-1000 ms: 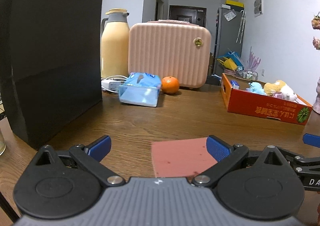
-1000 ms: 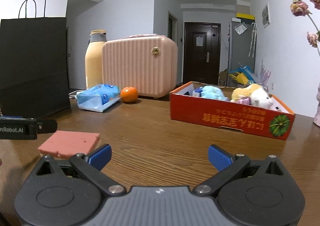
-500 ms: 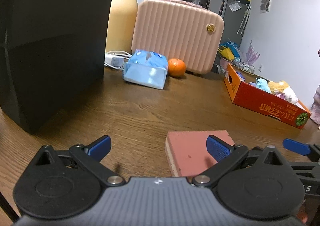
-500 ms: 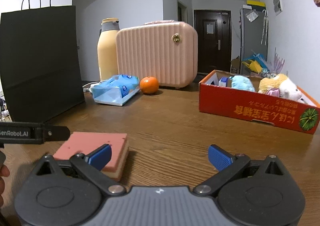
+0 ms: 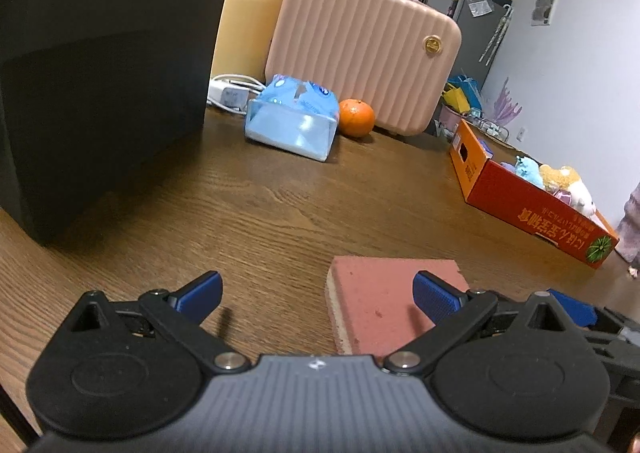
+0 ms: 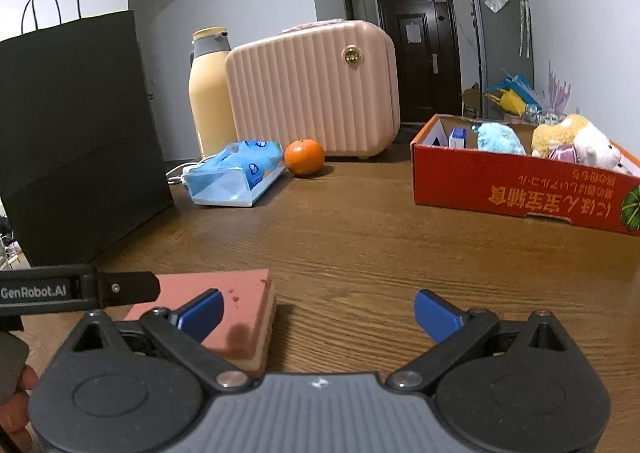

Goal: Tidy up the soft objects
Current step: 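Lower the open left gripper over the pink sponge block on the table, then close the left gripper on the pink sponge block and lift it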

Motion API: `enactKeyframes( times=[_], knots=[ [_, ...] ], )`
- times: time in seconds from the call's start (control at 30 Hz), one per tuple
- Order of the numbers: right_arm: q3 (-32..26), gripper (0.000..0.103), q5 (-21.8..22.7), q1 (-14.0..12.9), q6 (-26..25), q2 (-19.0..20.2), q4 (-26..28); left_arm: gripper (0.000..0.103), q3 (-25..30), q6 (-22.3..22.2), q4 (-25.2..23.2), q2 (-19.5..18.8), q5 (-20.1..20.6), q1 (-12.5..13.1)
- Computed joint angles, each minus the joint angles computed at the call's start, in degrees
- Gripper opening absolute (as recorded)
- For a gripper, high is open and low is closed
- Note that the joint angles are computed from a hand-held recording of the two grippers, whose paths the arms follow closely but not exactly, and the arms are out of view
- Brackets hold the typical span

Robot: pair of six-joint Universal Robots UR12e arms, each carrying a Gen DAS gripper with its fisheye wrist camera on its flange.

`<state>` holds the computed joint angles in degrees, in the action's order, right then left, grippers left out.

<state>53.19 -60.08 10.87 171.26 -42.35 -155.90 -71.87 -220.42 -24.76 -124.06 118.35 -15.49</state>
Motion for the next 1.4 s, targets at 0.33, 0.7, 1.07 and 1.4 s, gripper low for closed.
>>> enactKeyframes(
  times=[0.33, 0.7, 1.07, 1.4],
  knots=[
    [-0.72, 0.087, 1.34, 0.14, -0.96, 0.17, 2.96, 0.1, 1.09, -0.75, -0.62, -0.61, -1.04, 0.08],
    [-1.27, 0.071, 4.62, -0.2, -1.18, 0.41, 4.8, 0.077, 0.93, -1.71, 0.51, -0.66, -4.86, 0.54],
    [-1.58, 0.061, 7.05, -0.4, -1.21, 0.53, 6.22, 0.055, 1.95, -2.47, 0.8, -1.43, -6.45, 0.35],
    [-2.11, 0.03, 12.3, -1.05, -1.97, 0.73, 8.76, 0.054, 3.72, -1.83, 0.03, -2.48, -4.28, -0.4]
  ],
)
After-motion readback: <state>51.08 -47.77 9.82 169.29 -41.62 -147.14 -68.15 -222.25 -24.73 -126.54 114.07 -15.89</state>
